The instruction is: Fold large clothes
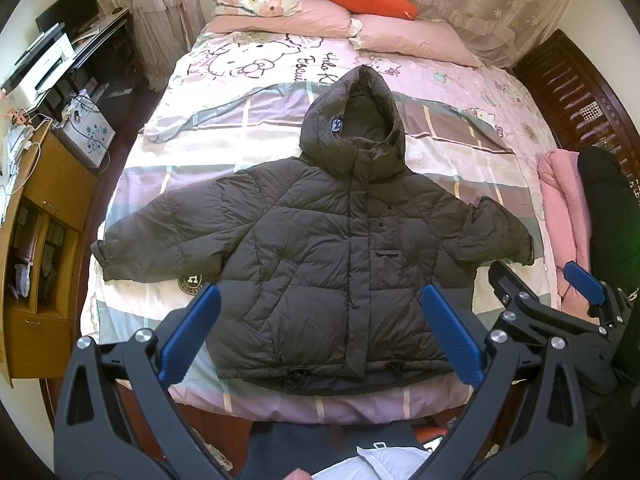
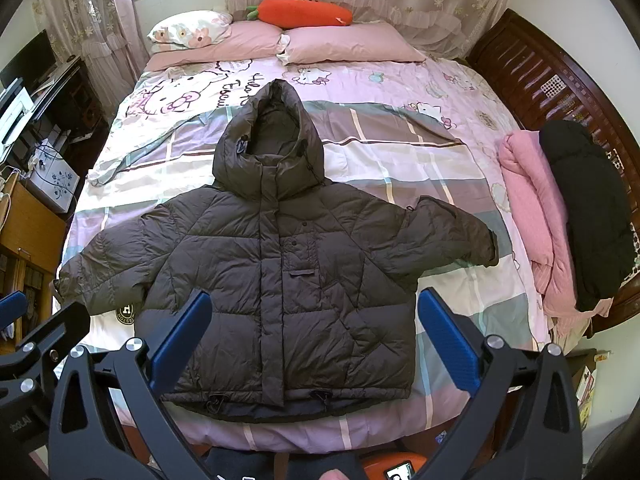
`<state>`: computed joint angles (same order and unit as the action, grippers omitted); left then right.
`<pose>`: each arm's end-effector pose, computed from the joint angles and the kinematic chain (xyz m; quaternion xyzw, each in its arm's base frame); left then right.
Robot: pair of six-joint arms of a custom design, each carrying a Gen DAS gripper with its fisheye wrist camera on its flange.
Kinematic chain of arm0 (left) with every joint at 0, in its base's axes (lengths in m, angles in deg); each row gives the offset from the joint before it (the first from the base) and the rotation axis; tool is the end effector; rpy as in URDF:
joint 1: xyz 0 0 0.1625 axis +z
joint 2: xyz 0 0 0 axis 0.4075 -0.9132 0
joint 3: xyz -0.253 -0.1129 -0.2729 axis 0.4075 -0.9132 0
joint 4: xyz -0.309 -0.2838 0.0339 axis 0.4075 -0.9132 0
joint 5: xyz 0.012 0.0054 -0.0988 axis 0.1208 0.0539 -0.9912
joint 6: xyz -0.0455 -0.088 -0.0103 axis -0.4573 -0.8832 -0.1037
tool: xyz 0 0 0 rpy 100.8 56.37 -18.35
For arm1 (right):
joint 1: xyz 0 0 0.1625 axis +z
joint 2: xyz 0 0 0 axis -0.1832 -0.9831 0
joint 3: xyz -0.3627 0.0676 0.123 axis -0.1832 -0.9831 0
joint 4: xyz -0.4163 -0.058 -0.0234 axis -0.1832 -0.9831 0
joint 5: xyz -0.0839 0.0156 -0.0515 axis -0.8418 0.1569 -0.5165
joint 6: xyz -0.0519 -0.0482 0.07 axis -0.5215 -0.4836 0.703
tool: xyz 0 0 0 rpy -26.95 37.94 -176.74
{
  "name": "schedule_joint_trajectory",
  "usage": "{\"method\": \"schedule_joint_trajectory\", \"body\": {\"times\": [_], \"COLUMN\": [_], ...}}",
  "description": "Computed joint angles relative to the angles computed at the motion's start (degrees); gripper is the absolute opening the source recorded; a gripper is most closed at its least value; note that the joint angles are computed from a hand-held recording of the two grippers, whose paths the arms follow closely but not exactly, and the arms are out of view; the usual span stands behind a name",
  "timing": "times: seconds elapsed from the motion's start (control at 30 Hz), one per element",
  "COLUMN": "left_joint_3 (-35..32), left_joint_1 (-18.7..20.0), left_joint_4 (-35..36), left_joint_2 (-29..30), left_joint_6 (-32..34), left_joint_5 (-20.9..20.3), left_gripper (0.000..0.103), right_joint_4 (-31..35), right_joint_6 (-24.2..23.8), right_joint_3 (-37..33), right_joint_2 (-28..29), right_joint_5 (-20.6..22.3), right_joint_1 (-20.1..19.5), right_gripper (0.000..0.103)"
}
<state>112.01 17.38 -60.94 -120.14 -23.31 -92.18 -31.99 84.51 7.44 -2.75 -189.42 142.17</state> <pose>-0.2686 -0.5156 0.5245 -0.1762 0.8685 -0.2842 0.3659 0.6140 -0.5951 0.1694 0.2814 -0.8822 0.1293 0.3547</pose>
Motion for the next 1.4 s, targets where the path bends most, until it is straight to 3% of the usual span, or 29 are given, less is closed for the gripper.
{"method": "schedule_joint_trajectory", "body": {"times": [1.2, 1.4], "left_joint_3": [0.2, 1.0], "left_joint_1": [0.0, 0.3], "left_joint_4": [-0.1, -1.2], "left_joint_2": [-0.1, -0.8], "left_joint_6": [0.1, 0.9], "left_joint_5": [-0.2, -0.6], "left_gripper": [0.101, 0.101], "right_joint_4": [0.7, -2.1], "right_joint_6": [0.7, 0.0], "right_joint_3": [-0.3, 1.8], "right_joint_2": [0.1, -0.6], "right_joint_5": [-0.2, -1.1], "right_joint_1": [0.0, 0.0], "right_gripper": [0.102, 0.102]}}
